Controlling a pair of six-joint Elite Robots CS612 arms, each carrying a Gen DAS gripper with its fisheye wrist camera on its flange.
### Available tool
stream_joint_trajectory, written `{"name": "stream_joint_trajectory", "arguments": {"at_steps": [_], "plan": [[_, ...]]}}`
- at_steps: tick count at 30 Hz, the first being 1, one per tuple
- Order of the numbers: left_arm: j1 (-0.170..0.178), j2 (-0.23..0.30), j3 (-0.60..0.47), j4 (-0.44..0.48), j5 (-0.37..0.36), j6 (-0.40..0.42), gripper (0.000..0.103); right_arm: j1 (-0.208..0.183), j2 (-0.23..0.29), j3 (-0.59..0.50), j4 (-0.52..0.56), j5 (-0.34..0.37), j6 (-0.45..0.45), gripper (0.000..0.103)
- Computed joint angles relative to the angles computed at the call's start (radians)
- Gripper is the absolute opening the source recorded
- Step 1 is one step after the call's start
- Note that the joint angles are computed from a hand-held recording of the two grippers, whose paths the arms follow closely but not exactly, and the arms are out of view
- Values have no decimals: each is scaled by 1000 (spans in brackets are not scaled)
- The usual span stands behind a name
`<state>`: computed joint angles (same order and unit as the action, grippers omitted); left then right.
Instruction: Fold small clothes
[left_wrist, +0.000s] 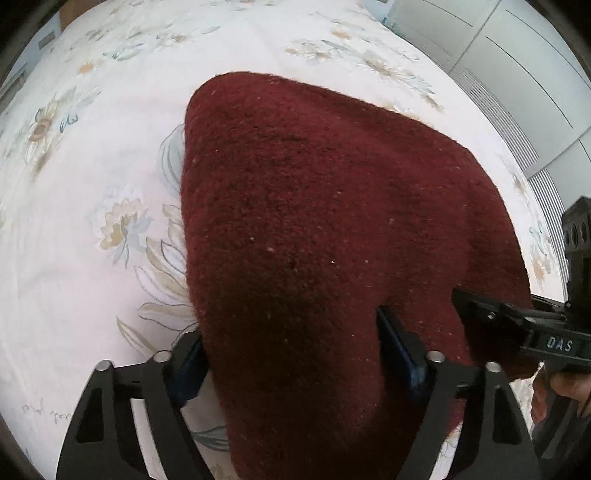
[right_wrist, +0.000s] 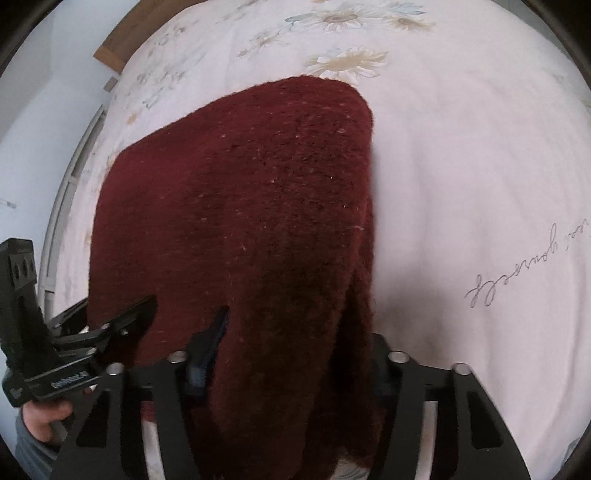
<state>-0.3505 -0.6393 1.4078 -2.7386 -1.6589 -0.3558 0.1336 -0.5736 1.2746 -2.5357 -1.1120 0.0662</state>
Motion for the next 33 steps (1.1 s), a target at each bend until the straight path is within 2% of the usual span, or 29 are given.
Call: {"name": "stream_joint_trajectory", "arguments": {"at_steps": [1, 4, 6, 8, 10, 15, 20, 24, 26, 28, 30, 33], "plan": [[1, -2, 3, -8, -4, 3, 61, 3, -5, 3, -4, -7, -1, 48], [1, -13, 11, -13, -2, 18, 49, 19, -28, 16, -14, -63, -31, 40], [3, -24, 19, -26, -13, 20, 45, 30, -50, 30, -36, -91, -38, 38], [18, -42, 35, -50, -55, 25, 43, 38, -74, 47, -69, -98, -51, 37], [33, -66, 61, -86, -77, 29, 43, 42, -93, 61, -89, -83, -56, 37], [67, -124, 121, -132, -60, 70, 43, 83, -115, 59, -125, -65, -73, 37], [103, -167, 197, -169, -23, 77, 43, 128, -92, 26, -110, -37, -67, 38], [119, -164, 239, -177, 3, 67, 44, 160, -57, 1, -70, -64, -76, 38], [121, -153, 256, -167, -4, 46, 44, 175, -38, -10, -44, -105, -74, 38], [123, -133, 273, -193, -10, 30, 49, 184, -26, -6, -55, -138, -68, 40], [122, -131, 303, -261, 4, 41, 55, 177, -25, 9, -81, -124, -38, 48], [112, -137, 321, -271, 23, 40, 60, 174, -26, 2, -73, -139, -34, 60]]}}
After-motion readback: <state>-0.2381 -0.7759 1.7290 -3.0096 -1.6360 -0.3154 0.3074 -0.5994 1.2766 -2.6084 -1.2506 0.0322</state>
